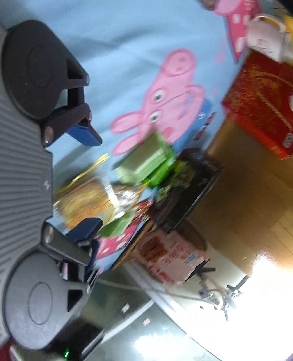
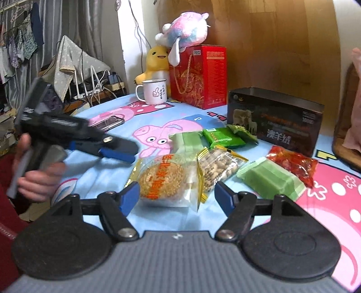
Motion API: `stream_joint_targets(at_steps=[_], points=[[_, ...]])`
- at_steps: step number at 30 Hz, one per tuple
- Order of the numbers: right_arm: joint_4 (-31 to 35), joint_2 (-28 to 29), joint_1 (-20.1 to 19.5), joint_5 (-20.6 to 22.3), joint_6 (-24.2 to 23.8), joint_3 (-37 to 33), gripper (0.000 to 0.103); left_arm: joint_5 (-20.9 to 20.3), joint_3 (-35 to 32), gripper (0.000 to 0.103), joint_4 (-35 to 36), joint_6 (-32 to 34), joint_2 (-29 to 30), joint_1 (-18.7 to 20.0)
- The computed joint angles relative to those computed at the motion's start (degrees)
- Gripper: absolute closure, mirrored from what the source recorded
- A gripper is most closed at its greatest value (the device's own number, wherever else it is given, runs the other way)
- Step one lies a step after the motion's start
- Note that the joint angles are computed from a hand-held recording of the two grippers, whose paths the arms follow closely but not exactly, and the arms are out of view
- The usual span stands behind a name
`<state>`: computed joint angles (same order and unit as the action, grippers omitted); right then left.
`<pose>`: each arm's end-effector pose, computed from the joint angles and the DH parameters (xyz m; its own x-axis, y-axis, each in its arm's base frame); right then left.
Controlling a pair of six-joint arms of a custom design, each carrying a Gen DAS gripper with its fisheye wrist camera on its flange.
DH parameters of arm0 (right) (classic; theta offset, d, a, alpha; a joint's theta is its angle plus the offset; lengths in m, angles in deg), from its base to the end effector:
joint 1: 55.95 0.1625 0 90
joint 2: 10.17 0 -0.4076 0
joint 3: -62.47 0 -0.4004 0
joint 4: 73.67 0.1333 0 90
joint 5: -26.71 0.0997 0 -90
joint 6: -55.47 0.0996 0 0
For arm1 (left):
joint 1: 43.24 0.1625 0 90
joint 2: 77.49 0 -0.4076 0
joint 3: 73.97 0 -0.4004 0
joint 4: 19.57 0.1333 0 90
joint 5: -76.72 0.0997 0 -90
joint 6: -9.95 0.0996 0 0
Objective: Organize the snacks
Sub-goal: 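Grasp the round pastry in clear wrapper with the left tool, then carry the round pastry into the black tin and release it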
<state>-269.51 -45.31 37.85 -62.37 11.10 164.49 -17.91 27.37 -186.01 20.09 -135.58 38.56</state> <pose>0.1764 -0.6204 0.0141 -0.6767 -0.5971 0.4308 -0.7340 0.5012 -0.4582 0.0320 -0.6561 0.2057 -0.9439 0.3288 -0.0299 0.2901 0.7826 -0.5508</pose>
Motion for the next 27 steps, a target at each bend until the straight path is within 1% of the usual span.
stream_joint_targets(at_steps=[3,4,5,6,8,10,11,12,15,18,20,23,24,26,27], points=[[4.27,0.87,-0.12,1.40,0.14,-2.04,0.028,-2.19,-0.62,0.032,3.26,-1.55,0.50,0.22],[5.56,1.09,-0.03,1.48,0.31,-2.46,0.028,-2.02,-0.86,0.040,3.85,-1.67,0.89,0.08],[7.00,1.17,0.11,1.67,0.53,-2.72,0.029,-1.69,-1.10,0.041,4.28,-1.81,1.32,-0.16],[7.79,1.05,0.25,2.20,0.91,-2.45,0.029,-0.83,-0.69,0.042,3.04,-1.68,1.44,-0.57],[7.21,0.41,0.67,3.16,0.62,-0.99,0.028,0.78,-0.60,0.042,2.72,-0.75,1.39,-1.17],[8.75,-1.47,0.10,6.51,0.18,1.09,0.028,0.16,-1.40,0.042,3.84,-1.25,1.45,-0.75],[9.35,-2.16,-0.21,7.54,0.57,1.76,0.028,-0.73,-2.10,0.042,4.83,-1.88,1.58,-0.33],[9.23,-2.39,-0.33,7.51,0.84,2.06,0.028,-1.31,-2.56,0.042,5.37,-2.41,1.65,-0.04],[6.34,-1.75,0.07,3.39,1.91,2.31,0.029,-0.40,-2.38,0.042,4.30,-1.79,1.39,-0.17],[5.49,-1.55,0.00,1.67,3.05,2.19,0.029,0.25,-1.66,0.038,3.48,-0.07,0.62,-0.49],[5.50,-1.46,0.36,0.79,1.71,2.18,0.029,0.53,-1.52,0.037,3.85,1.30,0.24,-0.71],[7.18,-1.05,0.76,0.45,-0.99,1.49,0.028,0.68,-2.31,0.037,6.88,2.42,0.53,-0.78],[7.03,-0.44,1.12,-0.30,-1.88,1.04,0.028,0.56,-2.56,0.040,7.78,2.39,0.90,-0.74],[6.56,1.17,1.84,-2.86,-2.90,-0.37,0.029,1.25,-1.30,0.040,5.44,3.82,0.88,-1.17],[5.22,2.21,2.04,-3.88,-3.28,-0.96,0.031,1.92,-0.87,0.044,4.70,4.34,0.86,-1.45]])
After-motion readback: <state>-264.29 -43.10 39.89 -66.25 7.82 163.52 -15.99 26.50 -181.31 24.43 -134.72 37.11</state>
